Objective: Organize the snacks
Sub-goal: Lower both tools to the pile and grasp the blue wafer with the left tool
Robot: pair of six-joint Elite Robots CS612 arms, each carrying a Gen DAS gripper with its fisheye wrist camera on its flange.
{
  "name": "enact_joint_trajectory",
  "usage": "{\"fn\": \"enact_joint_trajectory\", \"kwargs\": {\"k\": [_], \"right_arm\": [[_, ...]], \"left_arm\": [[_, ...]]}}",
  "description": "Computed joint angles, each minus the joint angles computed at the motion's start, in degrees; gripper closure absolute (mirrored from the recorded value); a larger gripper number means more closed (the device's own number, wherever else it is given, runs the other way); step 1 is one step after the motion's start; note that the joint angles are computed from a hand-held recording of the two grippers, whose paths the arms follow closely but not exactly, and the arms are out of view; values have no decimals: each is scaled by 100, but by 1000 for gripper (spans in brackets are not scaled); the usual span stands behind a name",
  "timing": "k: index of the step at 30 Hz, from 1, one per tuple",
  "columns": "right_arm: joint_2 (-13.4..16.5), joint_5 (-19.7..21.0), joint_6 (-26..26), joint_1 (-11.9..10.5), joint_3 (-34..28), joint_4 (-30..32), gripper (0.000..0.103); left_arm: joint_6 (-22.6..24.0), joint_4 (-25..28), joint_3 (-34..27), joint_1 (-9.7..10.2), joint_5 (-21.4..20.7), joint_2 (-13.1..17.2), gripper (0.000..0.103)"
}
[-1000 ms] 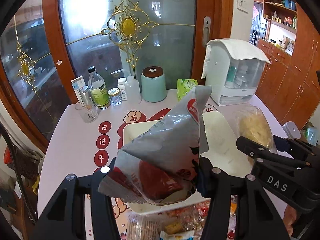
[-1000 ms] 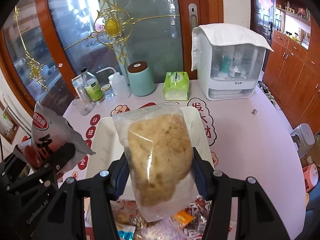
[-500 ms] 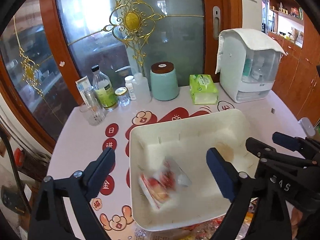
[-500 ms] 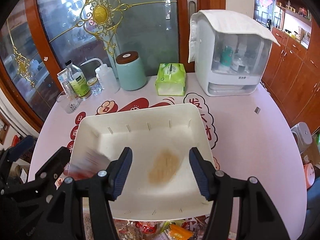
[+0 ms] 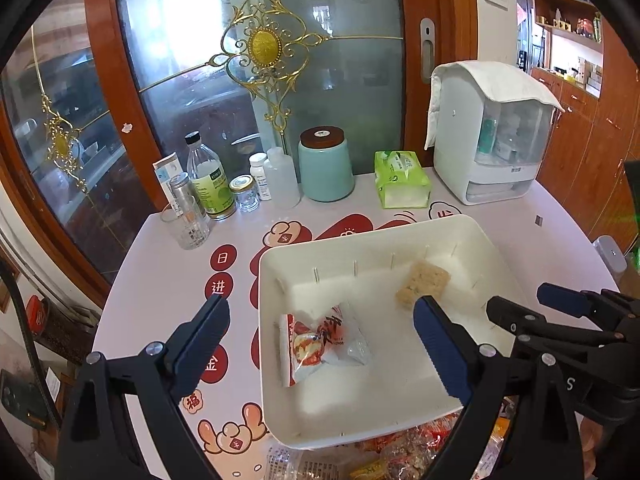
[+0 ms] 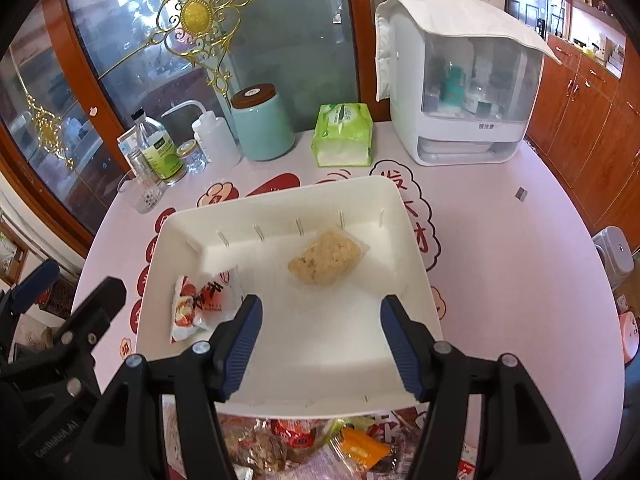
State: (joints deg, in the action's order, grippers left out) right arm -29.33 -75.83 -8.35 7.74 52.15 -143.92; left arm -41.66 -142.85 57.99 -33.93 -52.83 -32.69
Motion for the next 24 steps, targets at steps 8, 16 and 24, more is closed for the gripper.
{"fn": "enact_joint_trajectory", "kwargs": {"k": [8,16,24], "right_arm": [[-244,187,-78,-68,477,-317,41],[-539,75,-116,-146,1089,-1000,41],[-840,191,-343,-301,1880,-2156,41]], "left_arm": [[-173,-377,476,-83,-119,-237,10],[-548,-560,962,-169,-167,-464,10],[-704,-423,1424,-291,-318,-747,10]]}}
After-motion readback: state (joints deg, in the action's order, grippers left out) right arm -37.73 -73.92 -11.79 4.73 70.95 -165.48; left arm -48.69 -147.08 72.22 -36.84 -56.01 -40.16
